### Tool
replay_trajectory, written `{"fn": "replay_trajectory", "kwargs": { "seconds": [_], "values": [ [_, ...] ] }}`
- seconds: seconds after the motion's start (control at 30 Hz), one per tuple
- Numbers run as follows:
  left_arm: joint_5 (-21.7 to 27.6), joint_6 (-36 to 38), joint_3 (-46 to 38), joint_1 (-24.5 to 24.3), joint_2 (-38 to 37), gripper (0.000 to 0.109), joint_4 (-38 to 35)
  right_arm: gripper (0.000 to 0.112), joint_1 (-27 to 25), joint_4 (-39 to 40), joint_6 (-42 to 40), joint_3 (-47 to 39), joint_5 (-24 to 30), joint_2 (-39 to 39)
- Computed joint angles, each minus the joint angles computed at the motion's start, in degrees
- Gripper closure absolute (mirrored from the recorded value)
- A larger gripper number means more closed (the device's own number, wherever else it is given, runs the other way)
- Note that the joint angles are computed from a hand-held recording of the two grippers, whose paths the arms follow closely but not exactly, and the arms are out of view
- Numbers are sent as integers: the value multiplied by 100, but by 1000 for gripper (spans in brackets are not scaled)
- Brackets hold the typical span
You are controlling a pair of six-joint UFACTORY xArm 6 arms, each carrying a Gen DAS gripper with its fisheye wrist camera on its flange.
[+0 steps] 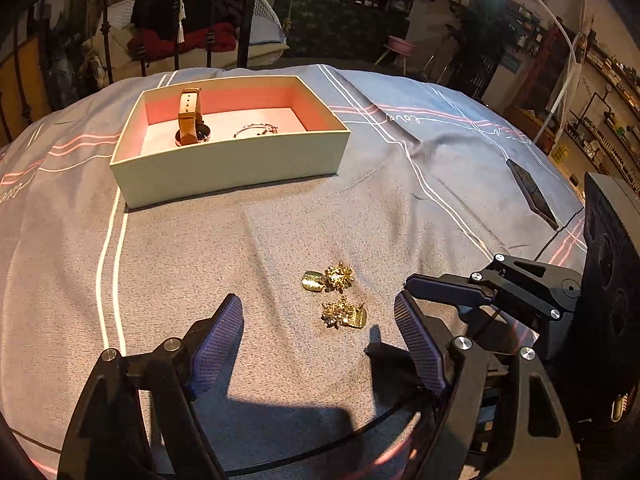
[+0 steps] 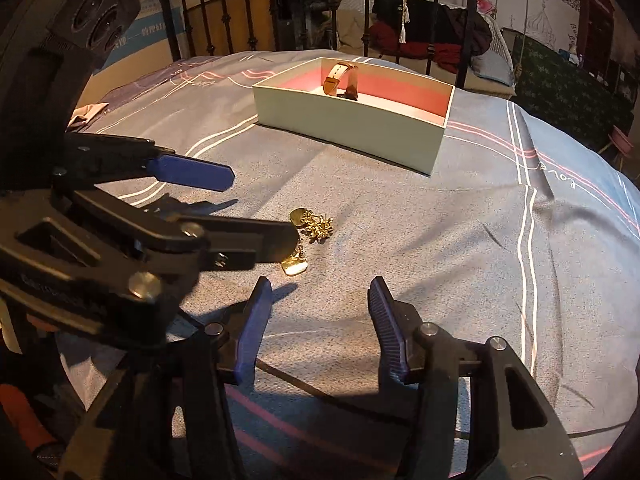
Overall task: Organize jewelry
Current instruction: 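Move both grippers to the remaining gold earrings and close the right gripper on one, then carry the gold earring into the box with the right gripper and open it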
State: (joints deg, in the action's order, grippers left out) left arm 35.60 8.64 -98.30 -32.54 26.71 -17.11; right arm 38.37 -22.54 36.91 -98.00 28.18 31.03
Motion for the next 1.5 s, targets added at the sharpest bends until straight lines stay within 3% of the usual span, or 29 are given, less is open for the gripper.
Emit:
{"fn": "replay_trajectory", "kwargs": {
  "seconds": [0.07, 0.13, 0.27, 0.33, 0.37, 0.53, 0.77, 1.07, 1.5],
  "values": [
    [152, 49, -160, -5, 120, 43, -101, 62, -13, 226, -171, -12, -89, 30],
    [240, 10, -310, 2, 256, 56, -25, 63, -17, 336, -295, -112, -90, 108],
    [171, 154, -255, 0, 255, 67, -73, 70, -43, 631, -604, -405, -84, 339],
    [186, 400, -220, 12, 224, 90, -332, 73, -35, 816, -844, -697, 38, 522],
    [167, 443, -176, 6, 199, 91, -357, 77, -23, 857, -964, -852, 113, 618],
    [39, 493, -57, 23, 130, 91, -445, 97, 42, 790, -1134, -1118, 273, 775],
    [-29, 411, 44, 189, -10, 91, -785, 97, 29, 690, -904, -829, 65, 606],
    [-8, 98, 33, 235, -37, 91, -538, 97, -36, 496, -400, -499, -290, 391],
    [21, -284, -72, 283, 32, 91, -160, 96, -68, 473, -358, -877, -291, 560]
  ]
}}
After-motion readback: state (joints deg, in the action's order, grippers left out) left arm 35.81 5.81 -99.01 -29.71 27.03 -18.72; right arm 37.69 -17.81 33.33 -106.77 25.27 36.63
